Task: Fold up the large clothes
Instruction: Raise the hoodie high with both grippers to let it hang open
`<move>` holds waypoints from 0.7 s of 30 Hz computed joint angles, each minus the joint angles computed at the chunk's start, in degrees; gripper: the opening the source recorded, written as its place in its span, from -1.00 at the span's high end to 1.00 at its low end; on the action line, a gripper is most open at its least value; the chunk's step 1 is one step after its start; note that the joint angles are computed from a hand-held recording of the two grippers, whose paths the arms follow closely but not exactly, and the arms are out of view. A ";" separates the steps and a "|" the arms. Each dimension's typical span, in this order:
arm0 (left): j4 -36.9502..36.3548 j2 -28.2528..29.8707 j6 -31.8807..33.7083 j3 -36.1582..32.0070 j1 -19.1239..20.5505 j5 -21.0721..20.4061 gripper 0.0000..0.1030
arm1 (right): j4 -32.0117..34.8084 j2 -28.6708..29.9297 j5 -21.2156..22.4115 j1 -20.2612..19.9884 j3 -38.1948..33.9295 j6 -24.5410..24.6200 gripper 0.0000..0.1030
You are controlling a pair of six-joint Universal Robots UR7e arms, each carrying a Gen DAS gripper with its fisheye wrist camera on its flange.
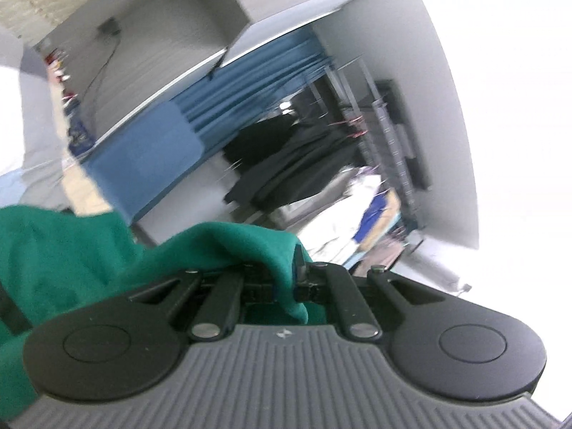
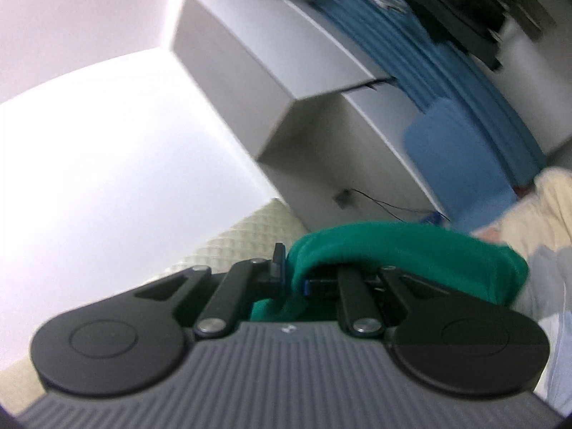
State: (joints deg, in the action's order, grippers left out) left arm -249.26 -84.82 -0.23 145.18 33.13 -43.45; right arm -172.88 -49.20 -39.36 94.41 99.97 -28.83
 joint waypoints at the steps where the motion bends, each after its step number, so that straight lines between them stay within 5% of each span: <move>1: -1.02 -0.12 0.79 0.38 -1.39 0.56 0.87 | 0.69 -1.29 0.38 0.10 0.97 -1.38 0.77; 4: -1.45 -0.28 1.40 1.22 -3.55 1.98 0.87 | 0.14 -4.67 -0.97 0.14 4.22 -2.44 0.76; 6: 2.08 -0.23 -1.81 1.17 -3.04 3.53 0.87 | -2.03 -5.79 -7.05 0.50 5.75 1.34 0.76; 12: 15.44 4.09 -16.69 -0.77 6.68 2.96 0.86 | 0.09 -3.31 -23.46 -0.72 4.39 8.23 0.72; 17: 23.93 5.21 -25.55 -2.12 11.61 3.88 0.83 | -0.77 -1.40 -26.00 -1.28 3.61 9.92 0.69; 20: 26.13 4.84 -26.84 -2.66 13.20 2.44 0.17 | 0.35 -1.88 -24.65 -1.39 4.63 9.53 0.21; 21: 27.14 4.63 -27.41 -2.72 13.35 1.55 -0.15 | 0.64 -1.54 -24.93 -0.95 4.19 9.50 -0.13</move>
